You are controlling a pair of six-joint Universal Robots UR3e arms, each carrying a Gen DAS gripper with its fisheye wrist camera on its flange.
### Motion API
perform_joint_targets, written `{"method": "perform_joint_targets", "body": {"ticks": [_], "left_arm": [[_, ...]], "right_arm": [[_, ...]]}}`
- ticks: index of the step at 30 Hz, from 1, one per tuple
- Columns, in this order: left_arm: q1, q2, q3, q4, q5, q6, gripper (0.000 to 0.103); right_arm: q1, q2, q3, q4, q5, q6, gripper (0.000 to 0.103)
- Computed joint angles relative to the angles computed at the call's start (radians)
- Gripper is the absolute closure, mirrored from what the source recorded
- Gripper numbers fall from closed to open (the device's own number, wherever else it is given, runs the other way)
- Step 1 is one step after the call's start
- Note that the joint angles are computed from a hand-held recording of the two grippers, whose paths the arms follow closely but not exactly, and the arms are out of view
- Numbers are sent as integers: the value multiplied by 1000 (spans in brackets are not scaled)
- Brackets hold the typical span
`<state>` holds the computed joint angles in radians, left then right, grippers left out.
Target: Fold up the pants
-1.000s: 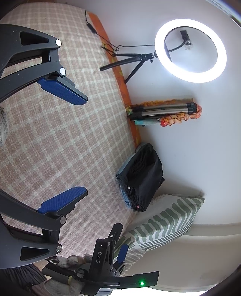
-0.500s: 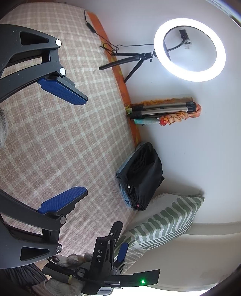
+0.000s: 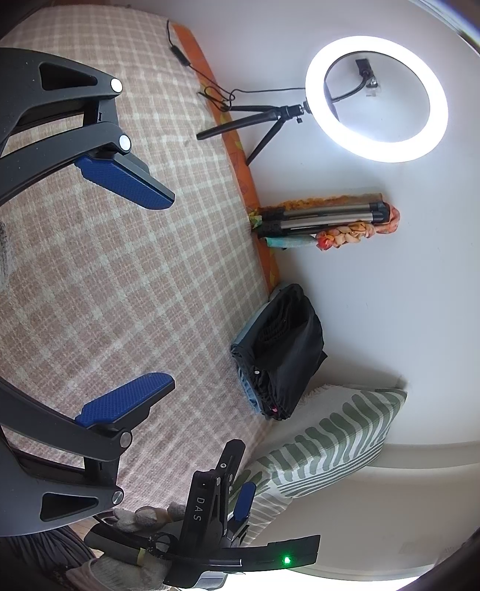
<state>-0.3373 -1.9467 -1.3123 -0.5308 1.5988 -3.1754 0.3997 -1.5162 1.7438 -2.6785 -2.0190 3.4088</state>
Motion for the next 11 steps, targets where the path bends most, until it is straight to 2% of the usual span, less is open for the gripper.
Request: {"method": "perform_joint_targets", "body": {"ticks": [11], "left_arm": [[17, 18, -29, 17, -30, 15, 13]], "right_arm": [[5, 4, -8, 10, 0, 6, 0]]}}
